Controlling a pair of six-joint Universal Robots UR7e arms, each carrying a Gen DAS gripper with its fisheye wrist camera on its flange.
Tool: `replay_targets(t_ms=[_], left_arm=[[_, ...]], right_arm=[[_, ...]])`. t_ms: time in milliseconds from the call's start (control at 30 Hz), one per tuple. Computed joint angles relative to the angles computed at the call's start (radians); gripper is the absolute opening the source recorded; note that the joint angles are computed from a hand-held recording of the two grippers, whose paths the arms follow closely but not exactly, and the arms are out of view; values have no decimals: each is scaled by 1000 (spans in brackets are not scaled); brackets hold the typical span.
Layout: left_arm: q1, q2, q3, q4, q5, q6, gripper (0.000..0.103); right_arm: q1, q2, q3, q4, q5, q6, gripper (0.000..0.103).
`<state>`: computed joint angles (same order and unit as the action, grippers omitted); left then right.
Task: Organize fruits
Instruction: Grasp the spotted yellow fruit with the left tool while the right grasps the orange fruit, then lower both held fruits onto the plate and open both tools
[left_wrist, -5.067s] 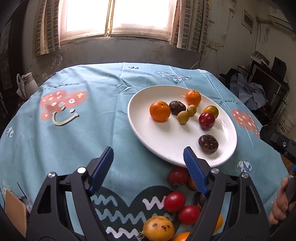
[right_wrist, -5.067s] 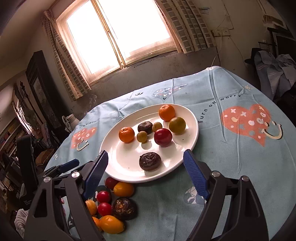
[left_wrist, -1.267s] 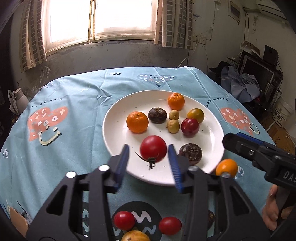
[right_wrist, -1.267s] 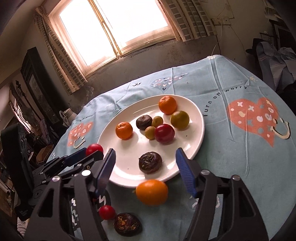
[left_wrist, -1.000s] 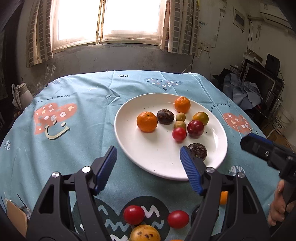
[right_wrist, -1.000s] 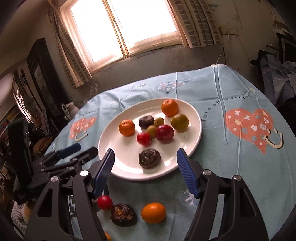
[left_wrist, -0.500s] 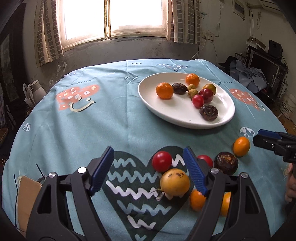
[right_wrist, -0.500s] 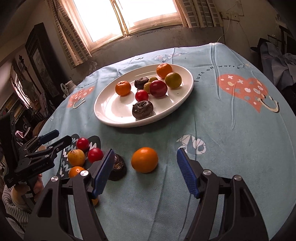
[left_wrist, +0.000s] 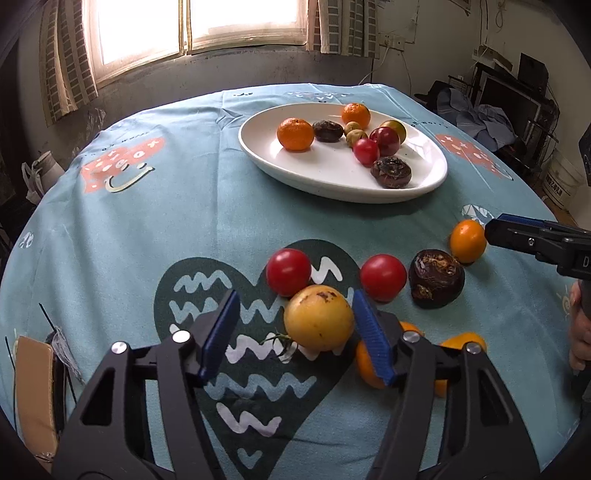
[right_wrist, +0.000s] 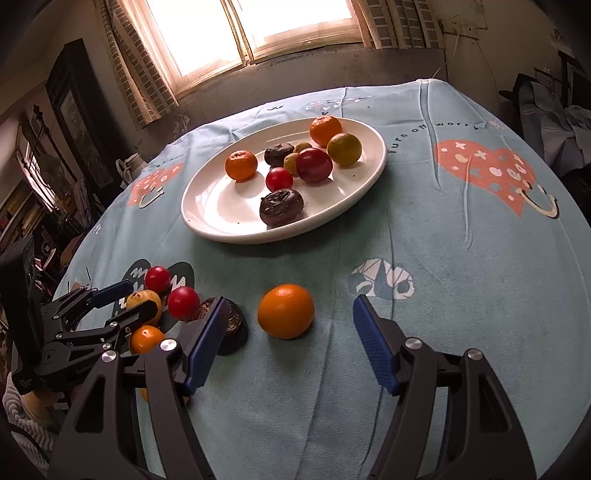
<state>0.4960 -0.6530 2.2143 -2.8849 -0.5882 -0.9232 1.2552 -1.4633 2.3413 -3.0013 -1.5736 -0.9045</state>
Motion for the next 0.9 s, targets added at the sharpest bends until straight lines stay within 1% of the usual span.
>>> replay_targets(t_ms=[33, 100, 133, 200, 233, 267, 367, 400, 467, 500, 533, 600, 633, 733, 833, 900], left_arm=[[3, 0, 7, -38, -16, 20, 56], [4, 2, 15, -87, -38, 47, 45], [2, 4, 17, -102, -45, 58, 39], [-3, 10, 14, -101, -42, 61, 39], [-3, 11, 11, -97, -41, 61, 38], [-3, 12, 10, -95, -40, 61, 38], [-5, 15, 5, -83, -34, 57, 38], [-7, 17, 1, -73, -31, 55, 38], [-8, 18, -3, -60, -24, 55, 38], [-8, 19, -5, -55, -21, 55, 38], [-8, 19, -6, -53, -19, 55, 38], [-6, 21, -7, -55, -18, 58, 39], [-6, 21, -8, -56, -17, 59, 39], [-6, 23, -10, -56, -14, 61, 38], [-15, 22, -6, -66, 4, 60, 38], [-25, 17, 5, -101, 22, 63, 38]], right_arm=[[1, 2, 0, -3, -3, 0, 70], [-1, 5, -3, 0, -1, 2, 70], [-4, 3, -5, 7, 7, 3, 68], [-6, 4, -12, 23, 11, 12, 63], [-8, 6, -16, 33, 14, 14, 58], [-8, 8, -21, 43, 12, 17, 55], [-5, 17, -25, 57, -1, 16, 53], [-2, 23, -20, 44, -10, 6, 52], [12, 45, -2, -19, -48, -27, 49], [21, 63, 8, -59, -74, -43, 43], [27, 80, 15, -91, -94, -61, 40], [36, 109, 48, -202, -111, -118, 37], [38, 113, 57, -226, -111, -137, 37], [29, 99, 69, -237, -77, -159, 37], [22, 83, 61, -208, -55, -145, 37], [15, 64, 57, -182, -29, -135, 37]])
